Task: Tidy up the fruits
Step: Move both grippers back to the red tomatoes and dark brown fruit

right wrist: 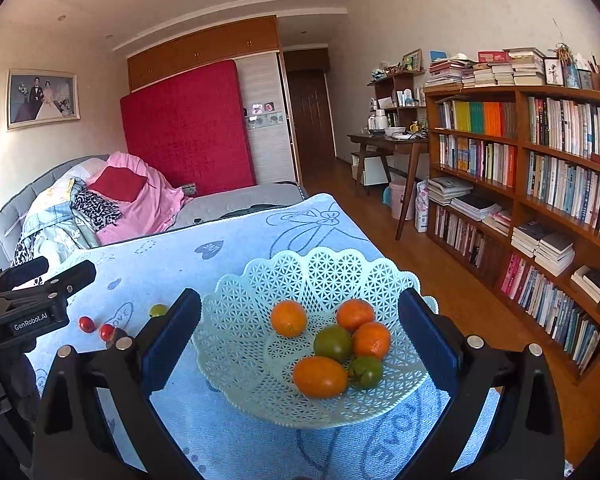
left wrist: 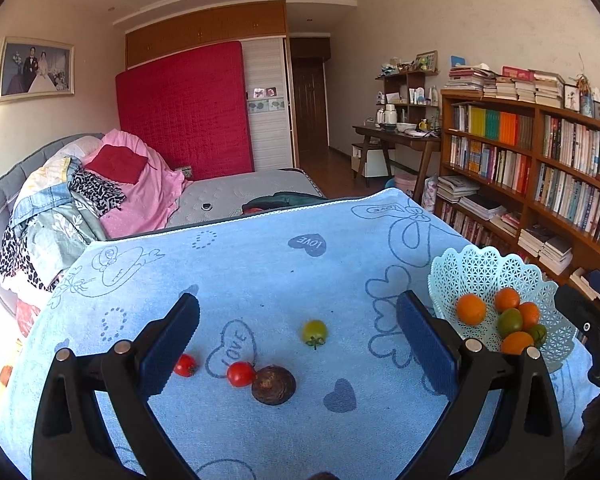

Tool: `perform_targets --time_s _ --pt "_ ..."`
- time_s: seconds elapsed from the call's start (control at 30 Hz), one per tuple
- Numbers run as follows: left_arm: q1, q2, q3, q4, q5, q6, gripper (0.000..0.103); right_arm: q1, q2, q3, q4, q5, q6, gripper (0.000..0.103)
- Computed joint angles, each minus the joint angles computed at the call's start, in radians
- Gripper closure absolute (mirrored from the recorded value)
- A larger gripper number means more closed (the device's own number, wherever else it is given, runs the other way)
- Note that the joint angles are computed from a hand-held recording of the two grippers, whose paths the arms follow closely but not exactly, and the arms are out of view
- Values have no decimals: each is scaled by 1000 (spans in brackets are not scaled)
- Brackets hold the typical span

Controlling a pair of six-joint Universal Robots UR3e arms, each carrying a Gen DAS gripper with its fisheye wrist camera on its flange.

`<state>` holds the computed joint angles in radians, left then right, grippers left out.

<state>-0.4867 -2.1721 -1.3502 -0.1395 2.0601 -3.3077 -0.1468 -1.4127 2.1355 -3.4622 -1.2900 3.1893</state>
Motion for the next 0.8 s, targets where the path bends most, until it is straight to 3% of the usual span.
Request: perform_targets --time_s 0.8 --pt "183 217 -384 135 14 -23 5 292 243 -439 233 -107 16 3"
